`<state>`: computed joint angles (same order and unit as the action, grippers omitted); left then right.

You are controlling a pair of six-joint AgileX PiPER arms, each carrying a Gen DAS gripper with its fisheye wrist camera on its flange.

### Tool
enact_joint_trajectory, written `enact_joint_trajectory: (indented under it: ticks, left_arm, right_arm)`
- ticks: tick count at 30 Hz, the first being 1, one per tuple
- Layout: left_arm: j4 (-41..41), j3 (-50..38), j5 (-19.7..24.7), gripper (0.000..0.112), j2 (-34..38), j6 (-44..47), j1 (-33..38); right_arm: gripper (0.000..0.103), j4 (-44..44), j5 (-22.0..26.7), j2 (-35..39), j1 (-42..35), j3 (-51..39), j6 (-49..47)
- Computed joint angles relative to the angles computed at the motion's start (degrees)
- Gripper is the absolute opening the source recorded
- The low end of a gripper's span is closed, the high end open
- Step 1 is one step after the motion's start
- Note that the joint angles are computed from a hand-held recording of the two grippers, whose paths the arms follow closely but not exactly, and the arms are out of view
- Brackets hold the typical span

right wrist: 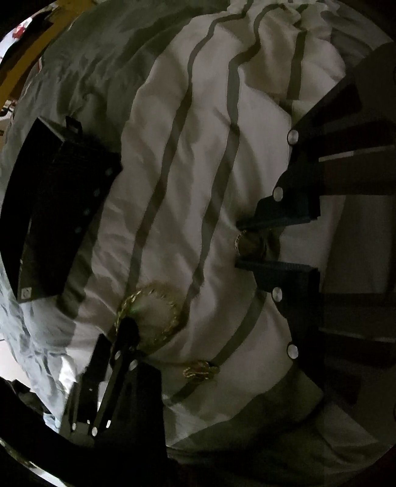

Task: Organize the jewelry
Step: 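Close the right gripper on the silver ring while the left grasps the gold chain bracelet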

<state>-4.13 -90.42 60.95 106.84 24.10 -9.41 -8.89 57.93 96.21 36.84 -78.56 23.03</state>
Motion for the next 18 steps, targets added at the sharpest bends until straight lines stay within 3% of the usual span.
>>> enact_joint_trajectory:
  ticks: [1,6,11,18]
  left_arm:
    - [-0.33,-0.30,0.17,0.017,-0.06,-0.11,0.48]
    - [-5.87,-1.10,0.35,0.008,-1.47,1.38,3.82]
    - [-13.20,-1.47,0.89,0.008,-3.25,5.00,7.77]
    - [-13.85,-2.61,1.25,0.008,-2.63,4.01,7.90]
  right_arm:
    - [0.020,-0.19,-0.19,-0.25,0.01,0.18,0.41]
    - [0.020,-0.42,-2.98,-2.59,-1.44,2.07,2.69]
    - [0.020,0.99,-6.07,-5.78,-3.45,3.87,3.82]
    - [0.020,2.27,-7.35,-8.26,-5.39,5.34,3.73]
